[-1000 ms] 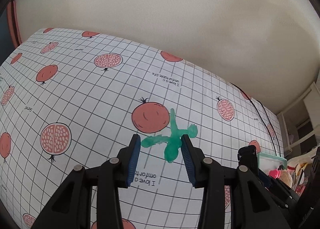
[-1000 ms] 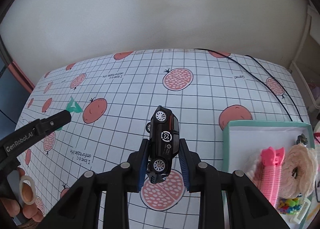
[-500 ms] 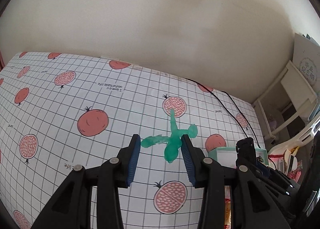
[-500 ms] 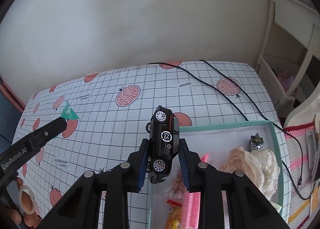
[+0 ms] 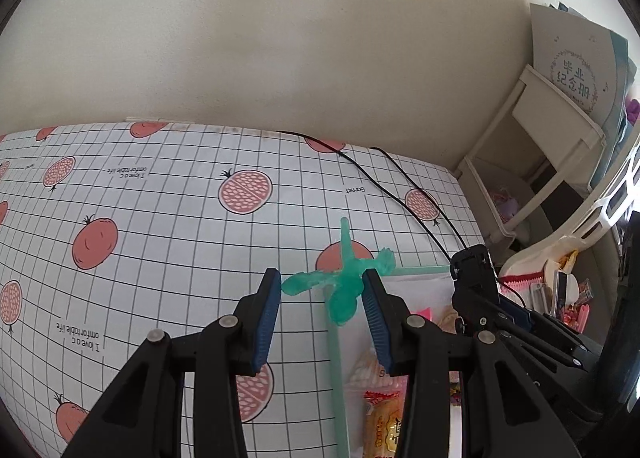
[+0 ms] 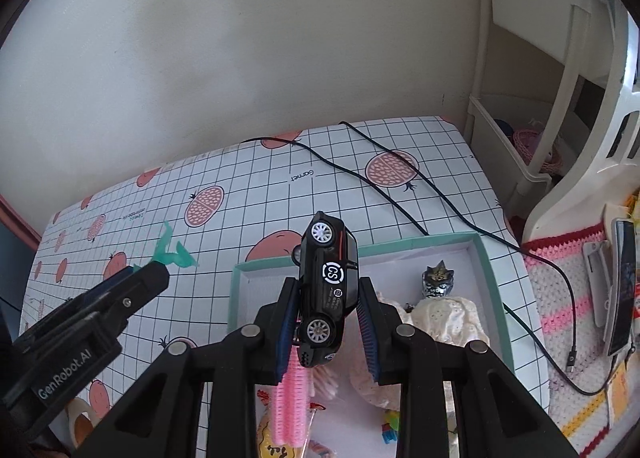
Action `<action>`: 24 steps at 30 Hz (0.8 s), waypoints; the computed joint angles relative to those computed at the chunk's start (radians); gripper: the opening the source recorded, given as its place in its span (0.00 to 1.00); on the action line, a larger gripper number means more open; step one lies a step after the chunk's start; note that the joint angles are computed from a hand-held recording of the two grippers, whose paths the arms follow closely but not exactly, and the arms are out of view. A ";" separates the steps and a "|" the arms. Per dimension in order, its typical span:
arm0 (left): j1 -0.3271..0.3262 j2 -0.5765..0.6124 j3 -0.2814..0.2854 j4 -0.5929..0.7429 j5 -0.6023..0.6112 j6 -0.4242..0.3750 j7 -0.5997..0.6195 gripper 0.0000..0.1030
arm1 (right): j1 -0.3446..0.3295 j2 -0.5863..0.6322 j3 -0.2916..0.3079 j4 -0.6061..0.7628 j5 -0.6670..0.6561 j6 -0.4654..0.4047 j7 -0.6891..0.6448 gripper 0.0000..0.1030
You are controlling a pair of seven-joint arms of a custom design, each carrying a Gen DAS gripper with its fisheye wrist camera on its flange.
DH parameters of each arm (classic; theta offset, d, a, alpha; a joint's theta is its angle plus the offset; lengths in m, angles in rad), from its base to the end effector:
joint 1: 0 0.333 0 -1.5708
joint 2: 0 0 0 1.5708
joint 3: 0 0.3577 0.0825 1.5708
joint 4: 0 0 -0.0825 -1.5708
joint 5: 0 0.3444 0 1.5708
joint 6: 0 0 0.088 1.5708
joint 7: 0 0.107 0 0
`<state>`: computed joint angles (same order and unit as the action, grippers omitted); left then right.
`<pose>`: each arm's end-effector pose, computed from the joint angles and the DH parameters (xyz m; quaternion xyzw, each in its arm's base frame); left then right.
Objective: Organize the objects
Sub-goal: 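Carry the toy car with the right tool while the left tool carries the green toy to the tray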
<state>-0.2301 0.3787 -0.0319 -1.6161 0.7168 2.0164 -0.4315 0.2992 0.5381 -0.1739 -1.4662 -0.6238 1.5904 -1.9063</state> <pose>0.6414 -0.1288 0.4761 -0.9475 0.0666 -0.1163 0.2904 0.6475 0.0431 0.4221 0.4234 0.8166 -0.3866 0.0669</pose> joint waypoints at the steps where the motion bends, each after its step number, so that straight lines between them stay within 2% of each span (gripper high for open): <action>1: 0.004 0.009 0.000 0.006 0.000 0.013 0.007 0.42 | 0.003 -0.003 0.000 -0.006 0.002 -0.001 0.007 0.30; 9: 0.012 0.067 0.015 0.048 -0.027 0.085 0.048 0.42 | 0.013 -0.012 0.008 -0.037 0.007 0.008 0.047 0.30; 24: 0.019 0.104 0.054 0.002 -0.050 0.257 0.022 0.42 | -0.010 -0.023 0.007 -0.112 0.010 0.125 0.065 0.30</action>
